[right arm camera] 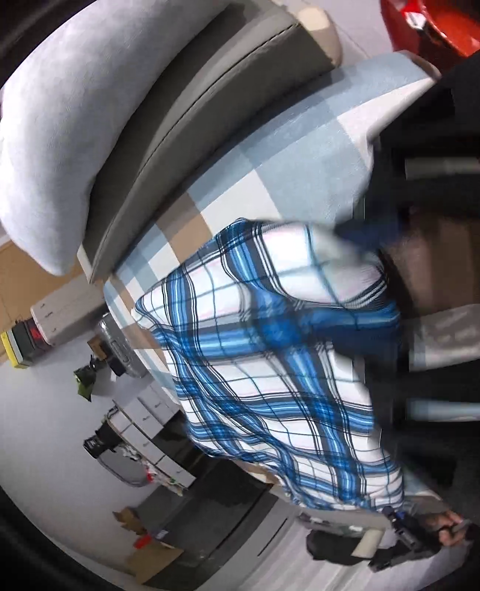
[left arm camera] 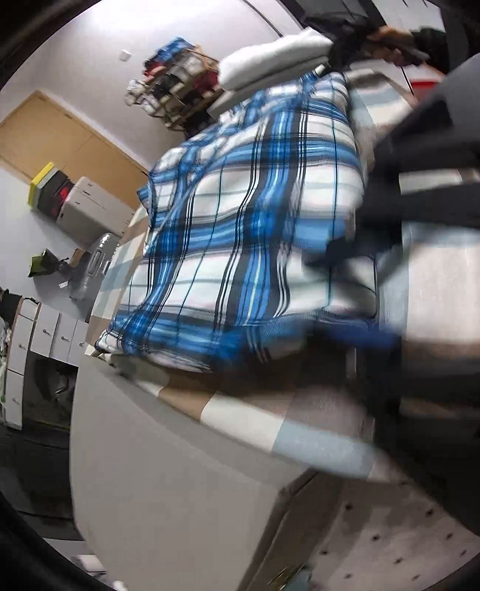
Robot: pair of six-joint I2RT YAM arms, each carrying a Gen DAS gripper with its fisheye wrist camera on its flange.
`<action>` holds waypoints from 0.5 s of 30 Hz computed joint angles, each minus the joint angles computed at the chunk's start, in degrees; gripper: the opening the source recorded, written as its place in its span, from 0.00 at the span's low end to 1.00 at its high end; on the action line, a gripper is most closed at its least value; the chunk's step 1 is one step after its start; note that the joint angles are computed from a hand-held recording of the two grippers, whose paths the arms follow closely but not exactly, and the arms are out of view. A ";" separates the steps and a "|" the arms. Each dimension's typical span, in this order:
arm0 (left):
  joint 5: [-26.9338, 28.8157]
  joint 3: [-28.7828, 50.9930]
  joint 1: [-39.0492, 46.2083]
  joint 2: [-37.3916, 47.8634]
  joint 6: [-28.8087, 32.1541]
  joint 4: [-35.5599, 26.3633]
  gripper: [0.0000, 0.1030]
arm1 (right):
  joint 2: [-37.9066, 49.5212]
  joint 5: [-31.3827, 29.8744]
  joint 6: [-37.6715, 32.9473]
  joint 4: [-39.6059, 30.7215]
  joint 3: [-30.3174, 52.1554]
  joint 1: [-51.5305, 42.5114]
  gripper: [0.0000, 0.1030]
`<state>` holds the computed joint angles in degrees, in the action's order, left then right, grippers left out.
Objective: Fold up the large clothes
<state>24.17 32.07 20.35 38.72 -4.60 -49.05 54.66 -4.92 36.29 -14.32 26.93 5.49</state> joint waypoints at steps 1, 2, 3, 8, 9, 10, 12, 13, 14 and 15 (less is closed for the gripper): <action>-1.69 -0.12 -1.54 -1.94 -2.04 0.48 0.03 | -4.16 3.62 0.86 1.17 -1.05 2.17 0.05; -4.45 0.35 -4.06 -4.11 -3.43 0.51 0.02 | -8.22 7.04 0.53 0.92 -1.00 4.49 0.05; -6.10 0.84 -5.41 -5.81 -3.75 0.04 0.02 | -10.60 9.88 0.43 -0.38 -0.26 6.14 0.05; -2.82 2.48 0.20 -4.22 4.25 -3.94 0.00 | -12.35 6.37 -1.80 -3.64 1.13 2.08 0.05; -5.30 1.64 -0.50 -3.00 4.36 -3.37 0.00 | -10.38 7.08 -1.63 -3.87 0.96 1.84 0.05; -4.48 0.67 1.69 -0.90 6.64 -3.29 0.00 | -8.17 7.17 -1.37 -3.63 0.35 1.17 0.05; 2.80 -0.38 8.95 1.94 10.72 -5.15 0.00 | -4.93 4.23 1.02 -2.09 -1.47 -1.33 0.05; 2.68 -0.22 8.82 1.59 10.98 -5.65 0.00 | -4.24 3.30 1.87 -1.74 -2.00 -1.96 0.07; 0.99 0.04 8.08 0.21 11.02 -6.10 0.00 | -3.35 3.38 1.82 -2.36 -1.69 -1.87 0.10; 0.45 0.39 8.05 -0.74 11.25 -6.49 0.00 | -3.59 3.67 1.59 -2.34 -1.79 -2.05 0.14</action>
<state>24.62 32.46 28.40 37.99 6.65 -55.54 51.07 -1.25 37.88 -16.66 25.13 3.44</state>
